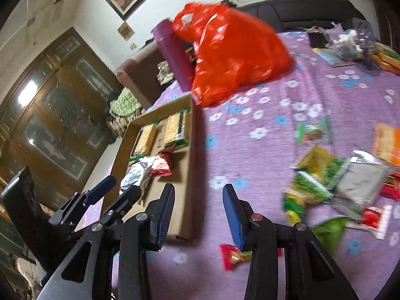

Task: Organize snacks
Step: 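Grasp the red stick snack with the left gripper while the right grasps a green bag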

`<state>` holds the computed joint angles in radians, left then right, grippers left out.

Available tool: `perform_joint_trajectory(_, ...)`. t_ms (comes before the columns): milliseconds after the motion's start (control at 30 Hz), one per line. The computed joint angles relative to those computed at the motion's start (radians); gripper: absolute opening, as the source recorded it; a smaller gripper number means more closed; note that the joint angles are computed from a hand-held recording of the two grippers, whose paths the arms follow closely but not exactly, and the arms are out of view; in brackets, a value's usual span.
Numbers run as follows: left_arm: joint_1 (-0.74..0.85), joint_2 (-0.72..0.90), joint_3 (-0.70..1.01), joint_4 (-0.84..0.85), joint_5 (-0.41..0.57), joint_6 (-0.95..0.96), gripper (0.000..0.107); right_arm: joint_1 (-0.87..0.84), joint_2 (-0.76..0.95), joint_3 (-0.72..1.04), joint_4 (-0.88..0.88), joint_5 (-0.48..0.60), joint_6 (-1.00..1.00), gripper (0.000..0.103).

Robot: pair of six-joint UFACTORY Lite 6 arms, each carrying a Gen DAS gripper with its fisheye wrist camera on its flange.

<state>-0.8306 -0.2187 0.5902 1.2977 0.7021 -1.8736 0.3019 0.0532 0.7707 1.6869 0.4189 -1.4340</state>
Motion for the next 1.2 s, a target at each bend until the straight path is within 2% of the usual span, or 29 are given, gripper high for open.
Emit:
perform_joint_trajectory(133,-0.039,0.040,0.039,-0.011,-0.042,0.005,0.059,-0.145,-0.057,-0.084,-0.047,0.072,-0.014,0.044)
perform_joint_trajectory(267,-0.046,0.120,0.102,-0.011,-0.201,0.055,0.058,-0.285,-0.104,-0.154,-0.070,0.165,-0.051,0.044)
perform_joint_trajectory(367,-0.065,0.245,0.180,-0.022,-0.299,0.100,0.058,-0.387,-0.109,-0.175,-0.085,0.234,-0.071,0.044)
perform_joint_trajectory(600,-0.135,0.474,0.350,-0.105,-0.276,0.219,0.058,-0.504,-0.063,-0.168,-0.156,0.299,-0.057,0.044)
perform_joint_trajectory(667,-0.133,0.532,0.397,-0.129,-0.269,0.255,0.058,-0.495,-0.044,-0.159,-0.176,0.281,-0.049,0.044)
perform_joint_trajectory(733,-0.131,0.556,0.415,-0.146,-0.269,0.269,0.057,-0.463,-0.039,-0.159,-0.173,0.217,-0.041,0.044)
perform_joint_trajectory(800,-0.128,0.592,0.440,-0.152,-0.264,0.272,0.047,-0.435,-0.033,-0.162,-0.160,0.169,-0.061,0.044)
perform_joint_trajectory(833,-0.127,0.587,0.431,-0.123,-0.270,0.238,0.046,-0.420,-0.024,-0.158,-0.163,0.147,-0.056,0.044)
perform_joint_trajectory(900,-0.119,0.579,0.419,-0.097,-0.297,0.205,0.033,-0.393,-0.014,-0.160,-0.141,0.114,-0.086,0.044)
perform_joint_trajectory(1100,-0.113,0.578,0.408,-0.009,-0.320,0.106,0.020,-0.277,0.032,-0.158,-0.017,-0.047,-0.201,0.044)
perform_joint_trajectory(1200,-0.101,0.567,0.394,0.020,-0.340,0.061,0.019,-0.255,0.041,-0.163,0.072,-0.072,-0.292,0.044)
